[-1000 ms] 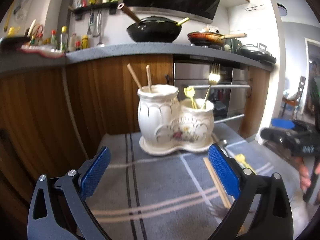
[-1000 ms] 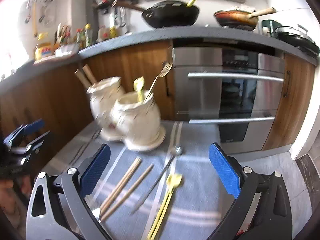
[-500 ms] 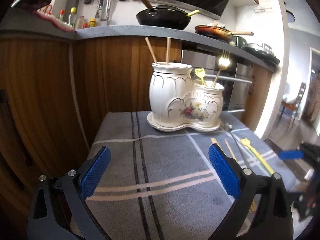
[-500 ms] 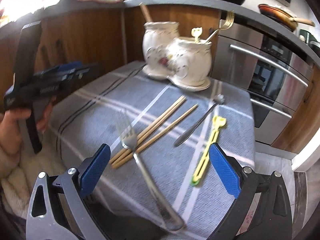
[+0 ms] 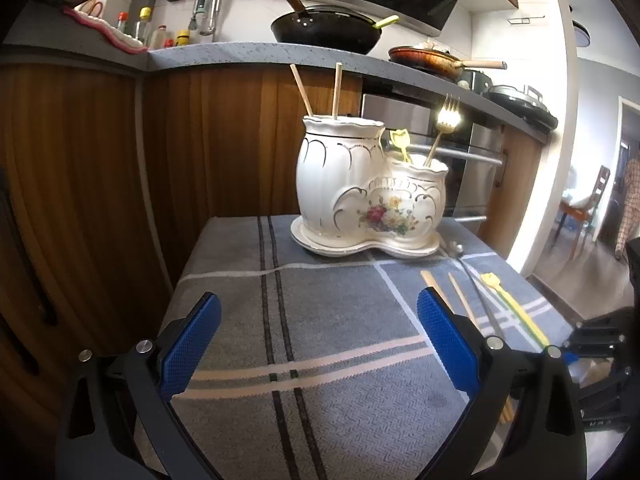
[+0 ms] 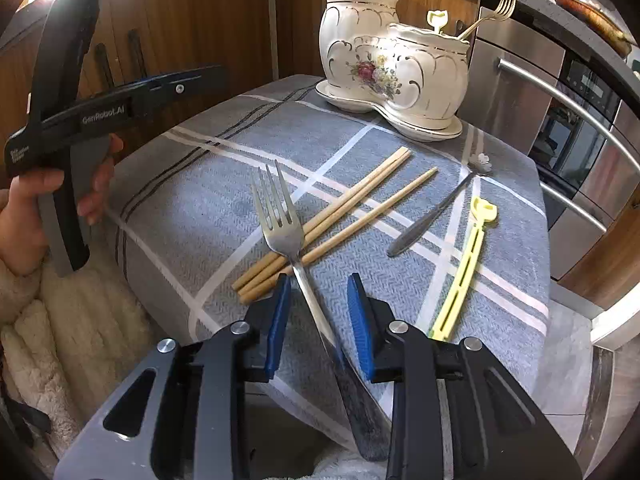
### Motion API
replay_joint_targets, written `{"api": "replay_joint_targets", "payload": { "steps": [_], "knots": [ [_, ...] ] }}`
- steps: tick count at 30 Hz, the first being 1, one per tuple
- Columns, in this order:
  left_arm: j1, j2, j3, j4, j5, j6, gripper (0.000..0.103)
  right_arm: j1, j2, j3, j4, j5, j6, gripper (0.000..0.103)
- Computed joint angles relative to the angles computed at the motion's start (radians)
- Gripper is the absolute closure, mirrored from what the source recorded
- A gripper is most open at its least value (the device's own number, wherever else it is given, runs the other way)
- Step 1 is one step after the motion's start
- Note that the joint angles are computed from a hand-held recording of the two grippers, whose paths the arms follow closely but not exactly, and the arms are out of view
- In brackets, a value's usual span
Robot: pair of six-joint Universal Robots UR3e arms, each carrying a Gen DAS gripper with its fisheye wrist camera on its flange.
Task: Organize utensils
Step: 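Grasp the silver fork by its handle with the right tool, then lift the silver fork while the left tool grasps a wooden chopstick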
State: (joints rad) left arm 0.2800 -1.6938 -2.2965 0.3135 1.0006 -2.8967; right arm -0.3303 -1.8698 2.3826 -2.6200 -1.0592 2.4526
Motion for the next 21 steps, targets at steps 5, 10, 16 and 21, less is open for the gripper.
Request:
{"api": "replay_joint_targets", "payload": {
  "steps": [5,10,16,21],
  "knots": [
    [-0.005,-0.002,0.002,-0.004,0.011,0.001,0.006,-0.02,-0.002,-0.005,0.026,0.036,-0.003,0.095],
    [-0.03,0.011,0.025,-0.062,0.033,0.0,0.006,-0.099,-0.036,0.024,0.006,0.109,0.019,0.098],
    [-0.157,0.03,0.113,-0.226,0.141,0.035,0.006,-0.209,-0.105,0.094,-0.094,0.215,0.057,0.098],
    [-0.278,-0.018,0.257,-0.433,0.236,0.033,0.013,-0.304,-0.139,0.153,-0.197,0.29,0.112,0.098]
  ]
}}
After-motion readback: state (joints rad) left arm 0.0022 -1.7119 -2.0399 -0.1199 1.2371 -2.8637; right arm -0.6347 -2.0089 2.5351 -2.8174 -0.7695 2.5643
